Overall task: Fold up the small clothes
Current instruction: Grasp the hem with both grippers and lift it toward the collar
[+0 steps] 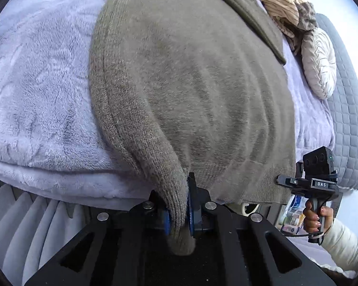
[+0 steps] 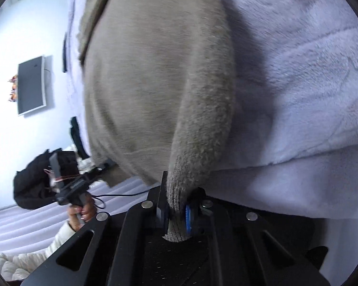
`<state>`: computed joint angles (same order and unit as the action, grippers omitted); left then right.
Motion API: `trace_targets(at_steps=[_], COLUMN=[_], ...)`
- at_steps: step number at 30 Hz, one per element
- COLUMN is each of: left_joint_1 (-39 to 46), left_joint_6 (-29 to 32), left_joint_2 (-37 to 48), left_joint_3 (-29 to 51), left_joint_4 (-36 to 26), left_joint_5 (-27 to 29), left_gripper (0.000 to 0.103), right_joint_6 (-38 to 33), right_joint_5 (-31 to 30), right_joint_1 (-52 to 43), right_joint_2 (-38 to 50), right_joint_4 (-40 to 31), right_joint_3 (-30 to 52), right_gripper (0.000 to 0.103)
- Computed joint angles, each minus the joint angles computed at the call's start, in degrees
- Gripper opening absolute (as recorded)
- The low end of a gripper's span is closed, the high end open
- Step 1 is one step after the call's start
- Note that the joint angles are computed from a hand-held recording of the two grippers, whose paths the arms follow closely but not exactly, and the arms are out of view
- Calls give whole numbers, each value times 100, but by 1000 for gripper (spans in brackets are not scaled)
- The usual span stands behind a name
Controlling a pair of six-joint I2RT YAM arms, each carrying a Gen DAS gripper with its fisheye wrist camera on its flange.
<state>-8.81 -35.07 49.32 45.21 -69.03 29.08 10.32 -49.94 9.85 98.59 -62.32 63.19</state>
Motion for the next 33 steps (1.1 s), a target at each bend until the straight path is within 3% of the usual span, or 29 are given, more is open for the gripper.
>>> trace_targets(at_steps=[6, 11, 17, 26, 31, 33], left_joint_1=[106, -76, 139, 1310, 1809, 1970], left_joint_6=[-546, -1120, -1389, -51, 606, 877], left_joint_2=[-199, -64, 410, 2131, 3497, 4101], left_joint_3=[503, 918, 1485, 3008, 4181, 4749], left_joint_4=[-2, 322, 877, 998, 915, 819], left_joint_5=[76, -191, -307, 431, 821, 974], left_gripper=[12, 12, 11, 11, 11, 12], right_joint_6=[576, 1122, 1262, 2458, 3041, 3052], right_joint_5=[-790, -1158, -1596, -1454, -953, -791], right_joint_1=[77, 168, -121, -84, -34, -58], right_joint_2=[-284, -290, -67, 494, 1376, 1866], right_joint_4=[328, 806, 780, 1776, 1842, 1503], right_joint_3=[208, 485, 1284, 2569, 4149, 5080], right_gripper=[10, 10, 10, 10, 10, 10])
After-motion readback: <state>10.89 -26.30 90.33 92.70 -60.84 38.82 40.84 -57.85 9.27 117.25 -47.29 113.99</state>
